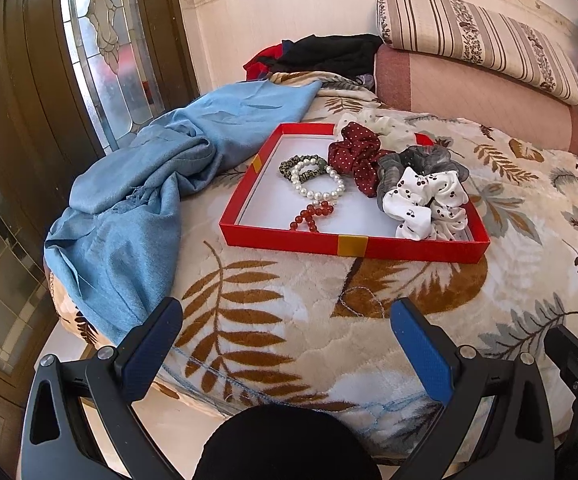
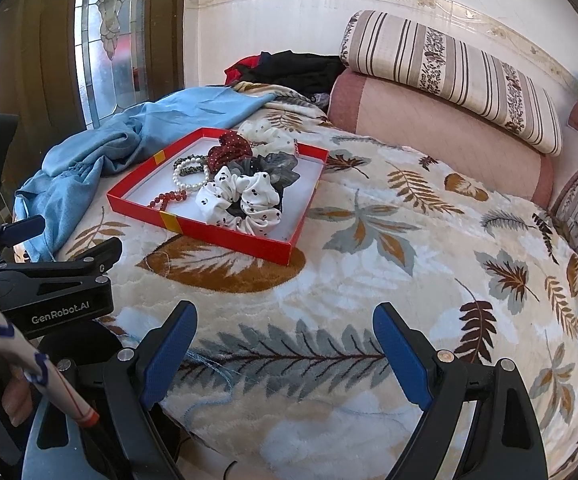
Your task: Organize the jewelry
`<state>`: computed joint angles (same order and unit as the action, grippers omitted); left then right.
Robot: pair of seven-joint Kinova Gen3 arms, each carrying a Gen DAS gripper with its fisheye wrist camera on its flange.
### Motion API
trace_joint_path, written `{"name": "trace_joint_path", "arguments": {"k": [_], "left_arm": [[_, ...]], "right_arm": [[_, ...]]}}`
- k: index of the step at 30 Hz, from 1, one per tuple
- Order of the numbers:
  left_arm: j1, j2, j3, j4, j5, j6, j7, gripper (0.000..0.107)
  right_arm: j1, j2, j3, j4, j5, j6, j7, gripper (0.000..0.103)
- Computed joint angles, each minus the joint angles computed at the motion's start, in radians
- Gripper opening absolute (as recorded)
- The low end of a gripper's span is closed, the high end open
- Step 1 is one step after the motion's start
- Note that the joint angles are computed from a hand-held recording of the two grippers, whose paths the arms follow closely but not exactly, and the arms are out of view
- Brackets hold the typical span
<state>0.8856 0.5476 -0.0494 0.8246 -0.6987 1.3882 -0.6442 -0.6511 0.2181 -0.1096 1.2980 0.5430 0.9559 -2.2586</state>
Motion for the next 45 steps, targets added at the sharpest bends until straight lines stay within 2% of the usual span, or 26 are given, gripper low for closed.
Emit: {"name": "trace_joint_path", "arguments": {"k": [29, 38, 45], "left_arm": [[0.01, 0.011, -0.003, -0.026, 0.0, 0.024, -0.026, 0.103], [0.041, 0.056, -0.016, -0.11, -0.013, 0.077, -0.102, 0.103], [0.06, 0.135, -0.038, -0.262, 0.013, 0.14, -0.2, 0.103]], "right_arm": [[0.029, -0.001, 0.003, 0.016, -0.04, -0.002, -0.001, 0.093], [0.053, -0.01, 0.012, 0.045, -0.057, -0.009, -0.019, 0.093], [0.083, -0.042, 0.014, 0.101, -0.048, -0.03, -0.062, 0.093]]}}
